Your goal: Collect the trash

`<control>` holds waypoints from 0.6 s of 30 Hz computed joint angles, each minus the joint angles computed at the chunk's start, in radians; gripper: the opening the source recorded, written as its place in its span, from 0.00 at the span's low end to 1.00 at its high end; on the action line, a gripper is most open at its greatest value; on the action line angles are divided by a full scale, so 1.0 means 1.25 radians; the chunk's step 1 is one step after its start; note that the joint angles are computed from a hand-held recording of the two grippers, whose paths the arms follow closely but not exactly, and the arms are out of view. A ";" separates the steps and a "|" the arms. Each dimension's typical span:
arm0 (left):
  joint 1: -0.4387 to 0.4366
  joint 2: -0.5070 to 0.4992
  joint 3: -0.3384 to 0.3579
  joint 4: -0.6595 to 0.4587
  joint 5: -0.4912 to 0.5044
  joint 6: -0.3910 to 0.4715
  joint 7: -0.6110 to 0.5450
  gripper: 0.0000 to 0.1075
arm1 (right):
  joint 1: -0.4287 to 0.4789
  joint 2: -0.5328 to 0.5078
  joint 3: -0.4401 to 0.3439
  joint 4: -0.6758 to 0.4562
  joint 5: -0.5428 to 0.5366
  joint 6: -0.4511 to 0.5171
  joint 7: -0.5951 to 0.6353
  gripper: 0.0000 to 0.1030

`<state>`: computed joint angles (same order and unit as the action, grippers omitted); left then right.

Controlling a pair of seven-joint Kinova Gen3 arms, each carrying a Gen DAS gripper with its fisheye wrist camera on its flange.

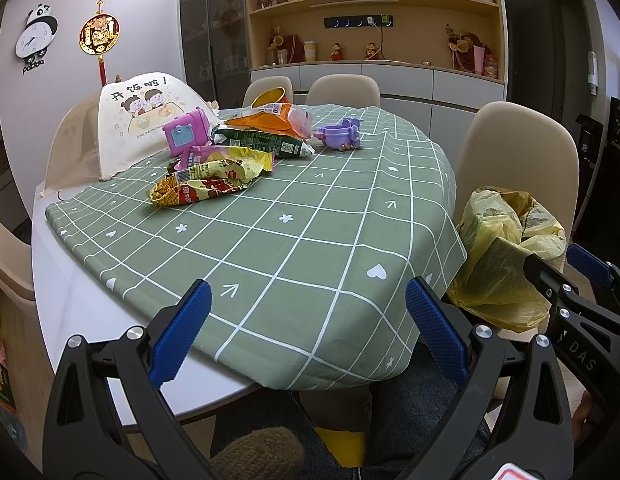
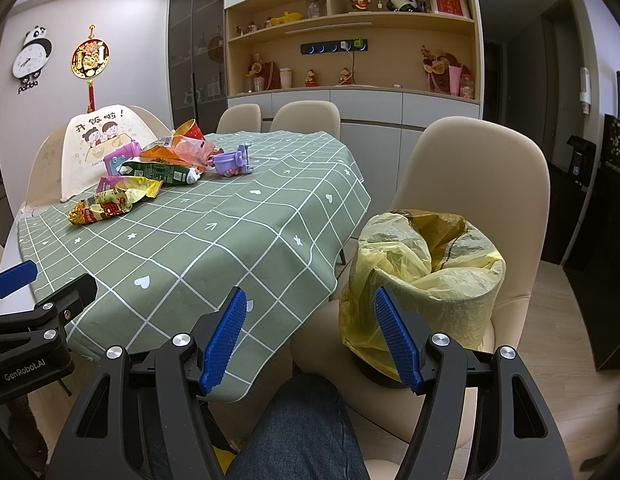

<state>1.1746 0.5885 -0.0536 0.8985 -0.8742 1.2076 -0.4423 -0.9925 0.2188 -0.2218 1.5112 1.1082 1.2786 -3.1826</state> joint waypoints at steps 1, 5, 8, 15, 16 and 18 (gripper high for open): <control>0.000 -0.001 0.000 0.002 0.000 -0.001 0.001 0.87 | 0.000 0.000 0.000 0.000 0.000 0.000 0.000 0.61; -0.001 0.003 0.002 -0.005 0.000 0.002 -0.001 0.87 | 0.000 0.000 0.000 0.001 0.001 -0.001 -0.001 0.61; -0.001 0.001 0.000 -0.002 0.001 0.001 -0.001 0.86 | 0.000 0.000 0.000 0.000 0.000 0.000 -0.001 0.61; 0.000 -0.002 -0.001 0.003 0.000 -0.002 0.002 0.87 | 0.000 0.000 0.000 0.001 0.000 0.000 0.000 0.61; 0.000 0.003 0.000 -0.006 0.001 0.002 -0.001 0.87 | 0.000 0.000 0.000 0.000 0.000 0.001 0.000 0.61; 0.000 0.003 -0.001 -0.006 0.002 0.002 -0.002 0.87 | 0.000 0.000 0.000 0.001 0.001 0.001 -0.001 0.61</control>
<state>1.1747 0.5928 -0.0545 0.8915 -0.8719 1.2096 -0.4443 -0.9931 0.2184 -0.2216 1.5126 1.1091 1.2796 -3.1833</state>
